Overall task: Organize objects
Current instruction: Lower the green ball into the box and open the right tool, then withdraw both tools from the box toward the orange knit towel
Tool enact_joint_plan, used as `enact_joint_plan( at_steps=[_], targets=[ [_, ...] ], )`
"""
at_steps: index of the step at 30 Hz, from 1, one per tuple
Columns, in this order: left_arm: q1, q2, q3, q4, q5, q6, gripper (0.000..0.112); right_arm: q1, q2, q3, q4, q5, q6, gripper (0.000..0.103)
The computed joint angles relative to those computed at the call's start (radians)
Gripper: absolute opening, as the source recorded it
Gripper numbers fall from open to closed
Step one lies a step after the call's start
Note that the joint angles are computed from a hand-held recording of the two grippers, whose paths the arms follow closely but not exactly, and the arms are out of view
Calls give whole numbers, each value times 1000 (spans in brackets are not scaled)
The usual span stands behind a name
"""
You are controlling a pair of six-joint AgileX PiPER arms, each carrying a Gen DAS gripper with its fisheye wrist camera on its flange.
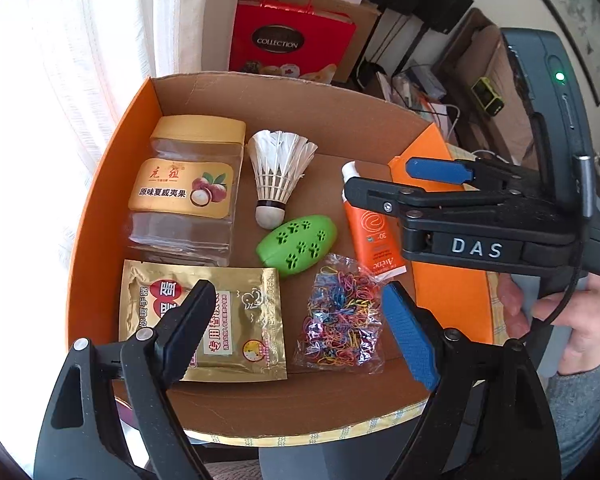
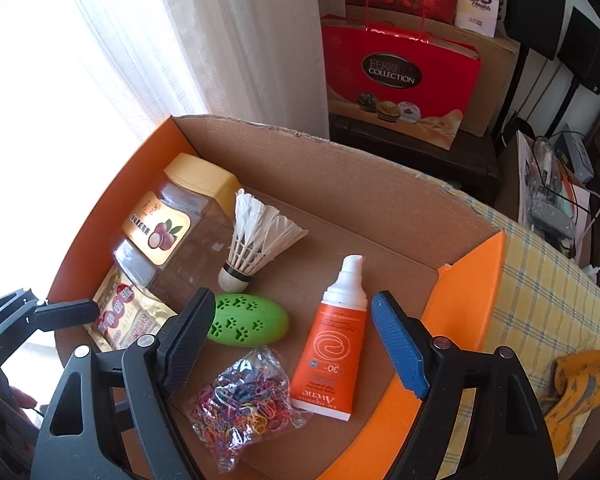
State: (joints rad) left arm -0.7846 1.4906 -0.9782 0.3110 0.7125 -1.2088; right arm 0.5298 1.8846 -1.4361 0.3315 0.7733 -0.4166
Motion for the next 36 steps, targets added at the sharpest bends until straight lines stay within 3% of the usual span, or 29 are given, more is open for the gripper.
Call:
enact_joint_plan(
  at_steps=[4,6,13,19,23,32,36],
  targets=[
    [-5,10,-25,9,4,-9,86,-34,-66,53,8,-8,-16,82],
    [-13,17,-35,23,4,-25,95,-64,-100,79,37,-3,-43,82],
    [-34,49,-82,38,10,-38,95,-176,-208,158,118,18,-137,82],
    [-75,102,-167,84,63,-69,95,-272,-275,201,144,42,-195,82],
    [-96,130,-220,98,73,-70,103,-329,-309,238,151,43,-220,82],
    [-140,248,-412,79,117,-1,103,-507,-345,271,198,92,-320,92],
    [-165,339,-551,61,161,58,103,-595,-362,285,185,85,-355,103]
  ],
)
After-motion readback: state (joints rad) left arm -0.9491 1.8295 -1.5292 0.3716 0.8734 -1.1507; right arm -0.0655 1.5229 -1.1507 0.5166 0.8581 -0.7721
